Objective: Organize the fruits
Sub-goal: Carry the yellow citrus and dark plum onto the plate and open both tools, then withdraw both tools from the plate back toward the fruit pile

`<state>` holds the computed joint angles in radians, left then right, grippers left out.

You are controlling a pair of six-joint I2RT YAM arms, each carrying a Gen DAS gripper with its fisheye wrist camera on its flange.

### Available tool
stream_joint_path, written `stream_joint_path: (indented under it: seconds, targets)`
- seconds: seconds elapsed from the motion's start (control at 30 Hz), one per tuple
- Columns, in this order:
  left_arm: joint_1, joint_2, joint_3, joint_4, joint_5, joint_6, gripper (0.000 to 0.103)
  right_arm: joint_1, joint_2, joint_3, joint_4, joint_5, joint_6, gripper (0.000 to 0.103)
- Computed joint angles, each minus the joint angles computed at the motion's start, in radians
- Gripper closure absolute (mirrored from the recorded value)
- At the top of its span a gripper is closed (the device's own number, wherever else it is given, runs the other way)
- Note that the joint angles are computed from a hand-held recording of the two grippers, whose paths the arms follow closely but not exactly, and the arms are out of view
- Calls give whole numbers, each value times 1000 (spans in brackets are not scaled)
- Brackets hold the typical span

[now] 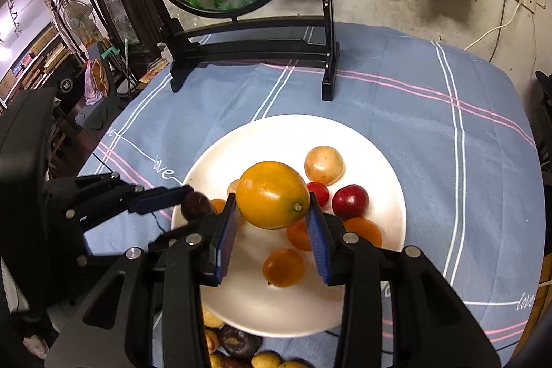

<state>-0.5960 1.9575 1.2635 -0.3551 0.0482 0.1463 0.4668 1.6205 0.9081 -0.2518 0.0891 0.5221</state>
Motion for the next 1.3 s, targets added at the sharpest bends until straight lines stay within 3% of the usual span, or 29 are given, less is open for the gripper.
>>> stream_joint_path:
  seconds: [0.07,0.13,0.17,0.2,0.27,0.4,0.63,0.83,0.93,1.03,1.13,1.3]
  targets:
    - [-5,16,9,3,-8,3,66,-18,55,47,-31,-25,-11,62]
    - [-9,20,7,20,-24,-4,34,-22,81,68,-45,-18,-18,60]
    - [-7,12,-8,41,-26,-7,34,-26,86,73,-47,-15,-22,58]
    - [-3,11,-7,41,-17,-7,34,-26,80,67,-42,-8,-17,40]
    - [3,19,4,28,-14,-12,34,-24,45,32,-7,15,-16,29]
    - [31,4,-1,22,5,-25,34,-19,-24,-8,-25,66,-13,29]
    - [128,-115,-68,17,75,-32,34,29,-298,-133,-123,147,46,29]
    - [245,-280,-214,17,136,22,34,325,-490,-270,-234,282,272,29]
    - [293,-371,-327,19,147,88,34,532,-421,-309,-233,290,452,29]
    - [365,-450,-449,2,170,151,34,670,-289,-336,-141,257,607,30]
    - [439,-487,-525,-25,192,202,34,727,-170,-336,-10,217,666,33]
    - [521,-509,-607,-56,204,252,34,683,1,-290,110,163,654,50]
